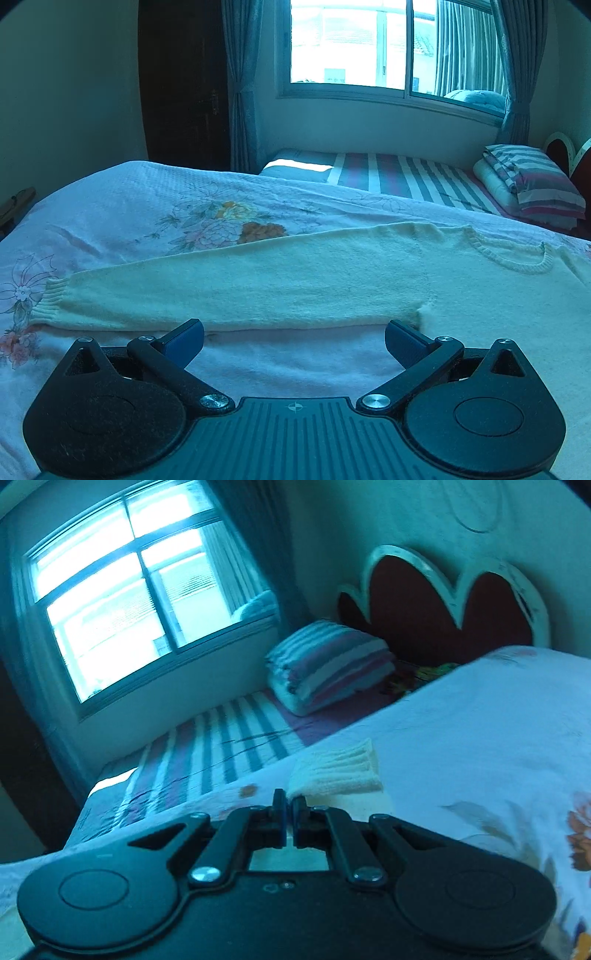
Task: Fold small clothes
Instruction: 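Carry the cuff across the sweater body with the right gripper and release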
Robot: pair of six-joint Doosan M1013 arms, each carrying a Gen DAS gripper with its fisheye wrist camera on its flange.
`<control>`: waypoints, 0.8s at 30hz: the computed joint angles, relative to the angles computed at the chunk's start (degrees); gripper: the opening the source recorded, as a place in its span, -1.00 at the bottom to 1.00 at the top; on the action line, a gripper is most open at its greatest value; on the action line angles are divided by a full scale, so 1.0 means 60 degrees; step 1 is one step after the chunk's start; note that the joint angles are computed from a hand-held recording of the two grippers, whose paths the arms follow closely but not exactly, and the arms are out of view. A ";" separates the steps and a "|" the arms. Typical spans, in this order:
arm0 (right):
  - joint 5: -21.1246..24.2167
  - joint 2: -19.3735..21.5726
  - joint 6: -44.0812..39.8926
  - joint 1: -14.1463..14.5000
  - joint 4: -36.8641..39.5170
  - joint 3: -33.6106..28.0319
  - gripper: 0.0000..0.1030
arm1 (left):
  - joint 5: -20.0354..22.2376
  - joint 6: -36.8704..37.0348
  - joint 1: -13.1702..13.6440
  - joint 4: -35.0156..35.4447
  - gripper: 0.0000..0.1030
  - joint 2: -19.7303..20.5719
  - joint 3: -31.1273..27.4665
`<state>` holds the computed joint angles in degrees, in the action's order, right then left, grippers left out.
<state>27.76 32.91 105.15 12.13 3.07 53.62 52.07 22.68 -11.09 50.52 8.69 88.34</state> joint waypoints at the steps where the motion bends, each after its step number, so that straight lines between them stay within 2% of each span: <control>1: 0.0072 0.0042 -0.0455 0.0175 0.0239 -0.0105 -0.91 | -0.0001 0.0011 0.0059 0.0011 1.00 -0.0068 0.0085; 7: 0.1568 0.0813 -0.3262 0.1259 0.1931 -0.1435 -0.91 | -0.0085 -0.0044 0.0548 -0.0047 1.00 -0.0563 0.0639; 12: 0.2784 0.1325 -0.4457 0.2033 0.1947 -0.2010 -0.91 | -0.0206 0.0033 0.0844 -0.0134 1.00 -0.0842 0.0990; 15: 0.2575 0.1202 -0.4581 0.2402 0.1198 -0.1628 -0.86 | -0.0280 0.0049 0.0962 -0.0181 1.00 -0.0974 0.1165; 17: 0.2204 0.1005 -0.4425 0.2552 0.0867 -0.1222 -0.59 | -0.0366 0.0054 0.1045 -0.0221 1.00 -0.1045 0.1269; 19: 0.1573 0.0701 -0.4118 0.2642 0.0395 -0.0603 -0.42 | -0.0434 0.0045 0.1099 -0.0231 1.00 -0.1072 0.1329; 21: 0.1596 0.0725 -0.4224 0.2640 0.0732 -0.0631 -0.59 | -0.0518 0.0049 0.1147 -0.0260 1.00 -0.1077 0.1366; 22: 0.1689 0.0759 -0.4238 0.2658 0.0738 -0.0699 -0.84 | -0.0552 0.0041 0.1157 -0.0266 1.00 -0.1086 0.1388; 24: 0.1645 0.0856 -0.4116 0.2708 0.0636 -0.0808 -0.92 | -0.0595 0.0090 0.1165 -0.0315 1.00 -0.1071 0.1378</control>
